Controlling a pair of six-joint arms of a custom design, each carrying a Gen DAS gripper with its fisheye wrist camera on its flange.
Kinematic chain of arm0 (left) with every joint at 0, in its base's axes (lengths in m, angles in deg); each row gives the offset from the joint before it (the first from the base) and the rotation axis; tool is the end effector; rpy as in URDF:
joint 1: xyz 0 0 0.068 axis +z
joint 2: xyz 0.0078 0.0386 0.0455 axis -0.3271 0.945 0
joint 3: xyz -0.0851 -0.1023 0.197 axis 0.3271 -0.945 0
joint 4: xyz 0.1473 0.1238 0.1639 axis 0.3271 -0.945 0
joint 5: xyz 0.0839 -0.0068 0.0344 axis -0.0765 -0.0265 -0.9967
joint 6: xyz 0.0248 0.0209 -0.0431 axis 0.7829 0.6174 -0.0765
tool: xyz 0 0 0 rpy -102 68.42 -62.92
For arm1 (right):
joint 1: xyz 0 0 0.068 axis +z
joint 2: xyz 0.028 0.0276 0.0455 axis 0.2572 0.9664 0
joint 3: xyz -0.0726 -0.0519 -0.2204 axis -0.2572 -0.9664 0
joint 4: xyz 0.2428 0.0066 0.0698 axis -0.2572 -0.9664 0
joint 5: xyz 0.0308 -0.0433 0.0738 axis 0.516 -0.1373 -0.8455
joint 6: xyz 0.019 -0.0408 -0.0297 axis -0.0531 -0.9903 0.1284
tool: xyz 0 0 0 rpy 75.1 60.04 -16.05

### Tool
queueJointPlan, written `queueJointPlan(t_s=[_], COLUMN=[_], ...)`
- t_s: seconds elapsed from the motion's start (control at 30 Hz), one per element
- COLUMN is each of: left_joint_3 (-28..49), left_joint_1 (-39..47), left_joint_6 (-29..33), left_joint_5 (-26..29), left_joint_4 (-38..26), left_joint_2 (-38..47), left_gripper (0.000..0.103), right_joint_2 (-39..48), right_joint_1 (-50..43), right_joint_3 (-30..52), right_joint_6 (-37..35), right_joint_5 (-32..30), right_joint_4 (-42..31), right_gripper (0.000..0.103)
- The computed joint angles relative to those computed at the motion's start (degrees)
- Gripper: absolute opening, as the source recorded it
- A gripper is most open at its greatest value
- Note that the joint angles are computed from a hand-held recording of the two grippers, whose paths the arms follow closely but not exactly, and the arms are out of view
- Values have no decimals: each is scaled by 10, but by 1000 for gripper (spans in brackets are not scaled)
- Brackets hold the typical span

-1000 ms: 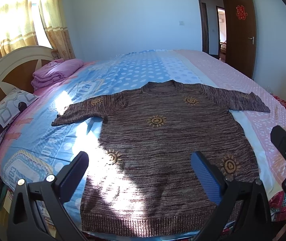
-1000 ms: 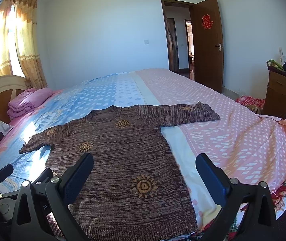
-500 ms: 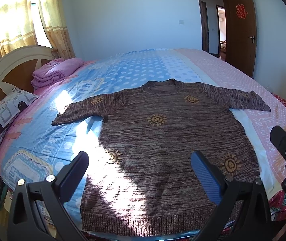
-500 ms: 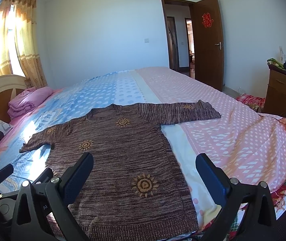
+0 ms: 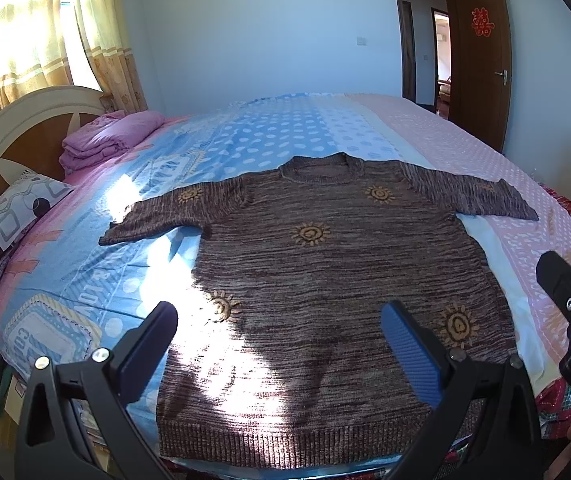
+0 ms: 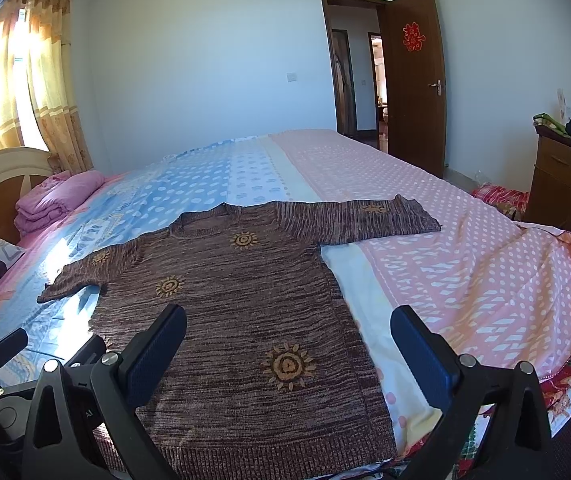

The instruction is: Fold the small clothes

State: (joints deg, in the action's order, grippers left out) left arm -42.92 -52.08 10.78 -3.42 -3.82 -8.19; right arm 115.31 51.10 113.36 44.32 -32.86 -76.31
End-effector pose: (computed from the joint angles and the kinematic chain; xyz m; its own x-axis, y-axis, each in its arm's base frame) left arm 0.1737 -0.0965 0.2514 -0.6171 0.1736 -0.7675 0.1445 0.9838 0.1064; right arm 0.1352 0.0686 0.2491 -0.4627 0.2648 -0.8460 0.3534 0.9303 0.0979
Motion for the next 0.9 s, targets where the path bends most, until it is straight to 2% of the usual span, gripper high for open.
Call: queueJointPlan(t_s=[0.9], left_joint_3=[-2], left_joint_1=[3], left_joint_6=[-4], left_joint_5=[9], left_joint_4=[0], left_joint_2=[5], left_gripper=[103], right_joint_2=[5], right_joint_1=[-7], right_joint_3=[1], right_joint_6=[-2], right_joint_5=[-10], right_joint_4=[1], right_gripper=[102])
